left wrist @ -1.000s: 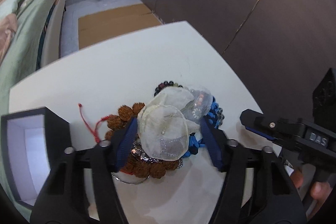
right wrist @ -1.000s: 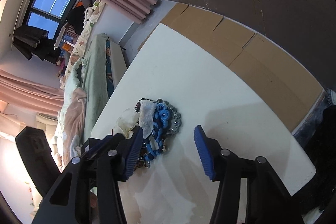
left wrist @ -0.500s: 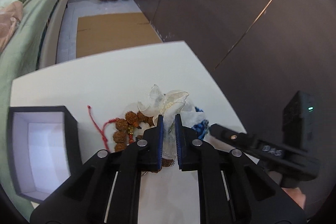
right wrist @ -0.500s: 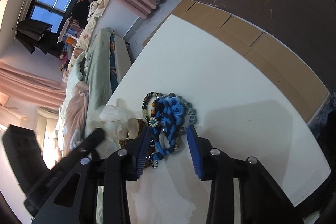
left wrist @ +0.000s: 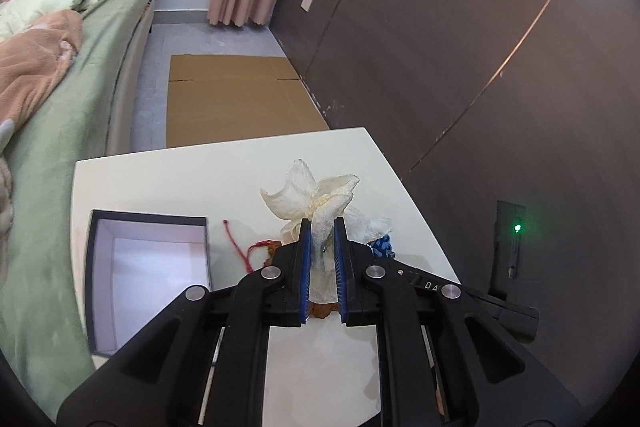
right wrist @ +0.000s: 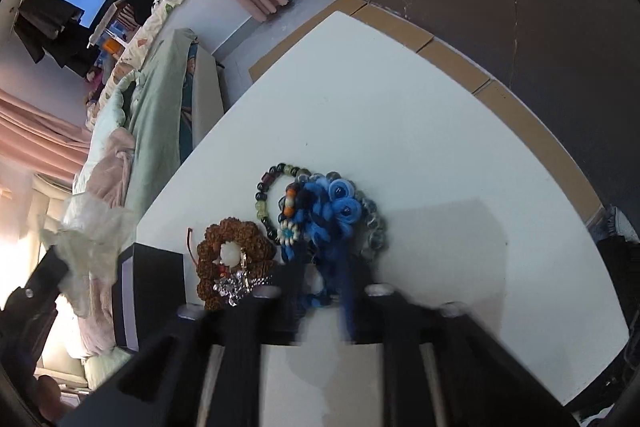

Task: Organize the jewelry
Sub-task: 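Carry the pouch into the black box with the left tool while the right tool drops the blue beads there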

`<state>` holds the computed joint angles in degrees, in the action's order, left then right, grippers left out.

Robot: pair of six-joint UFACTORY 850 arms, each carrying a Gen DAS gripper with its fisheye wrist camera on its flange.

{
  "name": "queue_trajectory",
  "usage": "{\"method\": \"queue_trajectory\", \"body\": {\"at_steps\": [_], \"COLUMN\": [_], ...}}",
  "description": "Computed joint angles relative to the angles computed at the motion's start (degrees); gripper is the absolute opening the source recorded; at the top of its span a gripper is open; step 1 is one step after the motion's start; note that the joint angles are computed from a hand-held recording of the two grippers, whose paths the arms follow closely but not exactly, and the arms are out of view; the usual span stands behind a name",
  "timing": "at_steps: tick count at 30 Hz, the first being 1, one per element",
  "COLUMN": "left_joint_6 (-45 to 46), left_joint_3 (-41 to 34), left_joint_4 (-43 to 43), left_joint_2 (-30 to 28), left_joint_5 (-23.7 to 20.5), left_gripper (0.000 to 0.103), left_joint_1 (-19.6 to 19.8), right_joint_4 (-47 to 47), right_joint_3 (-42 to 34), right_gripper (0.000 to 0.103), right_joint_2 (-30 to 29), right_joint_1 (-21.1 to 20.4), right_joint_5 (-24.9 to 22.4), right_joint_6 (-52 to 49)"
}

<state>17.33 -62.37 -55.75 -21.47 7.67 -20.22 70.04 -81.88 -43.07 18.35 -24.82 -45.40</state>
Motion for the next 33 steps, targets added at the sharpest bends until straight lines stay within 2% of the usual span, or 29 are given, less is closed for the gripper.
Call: {"method": "queue_trajectory", "body": {"at_steps": [4,6,12,15,18,19,21,22,24,27,31,33], "left_joint_6": [-0.5,-0.1,-9.7,-19.3,-19.0,-22.0,-24.3,-22.4,-19.0,-26.3,-21.8,-22.2], "left_joint_3": [3.2,4.8,10.2,12.2,13.1,13.4,13.8,13.9,14.7,16.7,18.6,19.1], "left_joint_4": [-0.6,-1.4,6.2,14.2,12.3,14.9,16.7,14.6,11.3,17.4,10.7,10.5], "left_joint_2": [3.4,5.1,9.8,10.5,10.8,11.0,11.3,11.6,12.7,14.9,16.5,16.8], "left_joint_5": [1.2,2.1,4.1,3.3,2.7,2.6,2.7,3.4,5.2,5.7,7.2,7.1], "left_gripper": [0.012,0.012,0.012,0.012,0.012,0.016,0.054,0.080,0.084,0.086,0.093,0.094], "left_joint_1": [0.4,0.9,2.8,4.0,4.9,5.4,5.8,5.6,5.5,6.9,7.7,8.3], "right_joint_4": [15.9,20.8,24.0,23.6,22.6,22.3,21.1,20.6,19.6,17.9,15.7,13.4], "right_joint_3": [4.3,5.4,4.9,3.7,2.7,2.4,1.3,0.7,-0.3,-1.5,-2.7,-3.8], "right_gripper": [0.004,0.004,0.004,0.004,0.004,0.004,0.004,0.004,0.004,0.004,0.004,0.005], "right_joint_2": [3.0,3.9,5.6,6.0,6.2,6.2,6.0,5.8,5.5,4.8,3.1,2.0], "right_joint_1": [-1.0,-1.4,0.2,2.0,3.8,4.2,5.2,5.6,6.3,7.1,8.0,8.9], "right_joint_5": [-1.1,-2.6,-5.4,-6.0,-6.5,-6.9,-7.8,-8.5,-9.6,-12.1,-17.4,-17.9], "right_joint_6": [-14.6,-18.8,-24.6,-25.3,-25.5,-25.5,-24.8,-24.5,-23.7,-22.6,-20.5,-18.5]}}
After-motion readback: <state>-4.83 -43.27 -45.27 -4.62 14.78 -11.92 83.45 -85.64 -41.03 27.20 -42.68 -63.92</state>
